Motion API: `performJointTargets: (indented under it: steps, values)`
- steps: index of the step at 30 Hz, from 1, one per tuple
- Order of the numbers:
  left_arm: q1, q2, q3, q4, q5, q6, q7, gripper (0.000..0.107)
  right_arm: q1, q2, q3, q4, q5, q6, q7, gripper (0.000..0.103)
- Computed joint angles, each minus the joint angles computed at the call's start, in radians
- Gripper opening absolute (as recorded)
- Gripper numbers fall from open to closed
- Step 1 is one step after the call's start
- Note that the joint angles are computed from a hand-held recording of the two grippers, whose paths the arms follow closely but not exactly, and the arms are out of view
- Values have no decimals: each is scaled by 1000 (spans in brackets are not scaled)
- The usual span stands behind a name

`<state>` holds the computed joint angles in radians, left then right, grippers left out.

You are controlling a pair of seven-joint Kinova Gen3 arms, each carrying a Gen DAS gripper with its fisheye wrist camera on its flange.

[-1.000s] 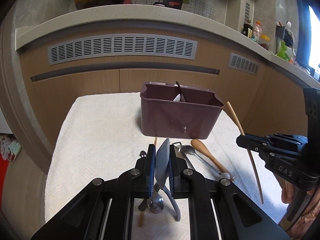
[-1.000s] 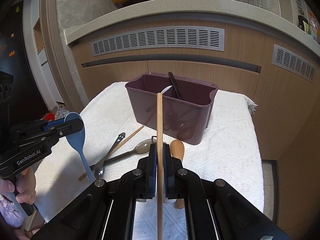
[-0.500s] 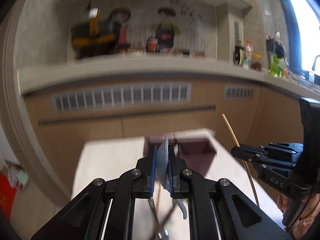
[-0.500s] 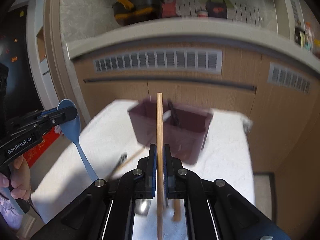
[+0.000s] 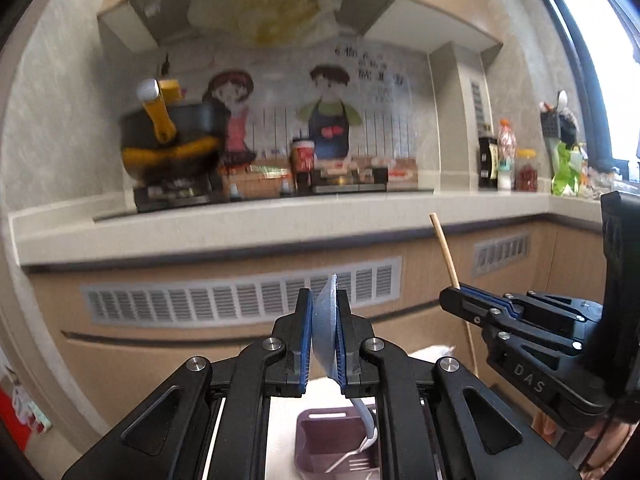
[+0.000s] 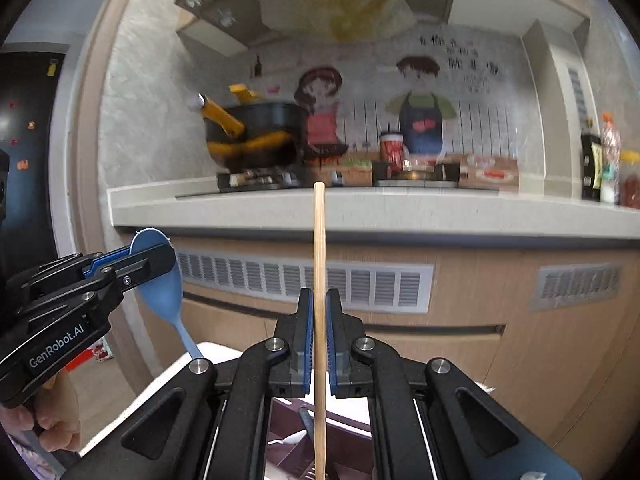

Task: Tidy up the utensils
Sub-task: 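Carry the chopstick and blue-gray spoon over the holder and release both into it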

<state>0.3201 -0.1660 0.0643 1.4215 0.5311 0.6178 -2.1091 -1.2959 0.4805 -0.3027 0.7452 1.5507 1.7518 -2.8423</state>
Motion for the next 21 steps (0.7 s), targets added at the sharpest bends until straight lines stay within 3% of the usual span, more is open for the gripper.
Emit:
performJointTargets:
  steps: [7,13,14,16,20,21]
  values:
    - [-20,95,50,1,-59,7,54,11,105,-48,56,162,-169,-91,-128,5]
    - [-48,142,62,-6,-45,103,65,16,120,-56,100,224,-308,-125,-158,8]
    - [-54,145,62,-9,-43,125,72,17,120,-63,106,237,-330,-135,-168,16]
    - [-69,143,58,-10,-39,166,81,24,109,-73,121,257,-364,-144,-184,42]
    - [-99,106,41,30,-48,207,99,25,23,-48,176,235,-360,-61,-170,59]
    - [-106,96,34,42,-48,219,103,26,4,-40,190,225,-361,-42,-162,69]
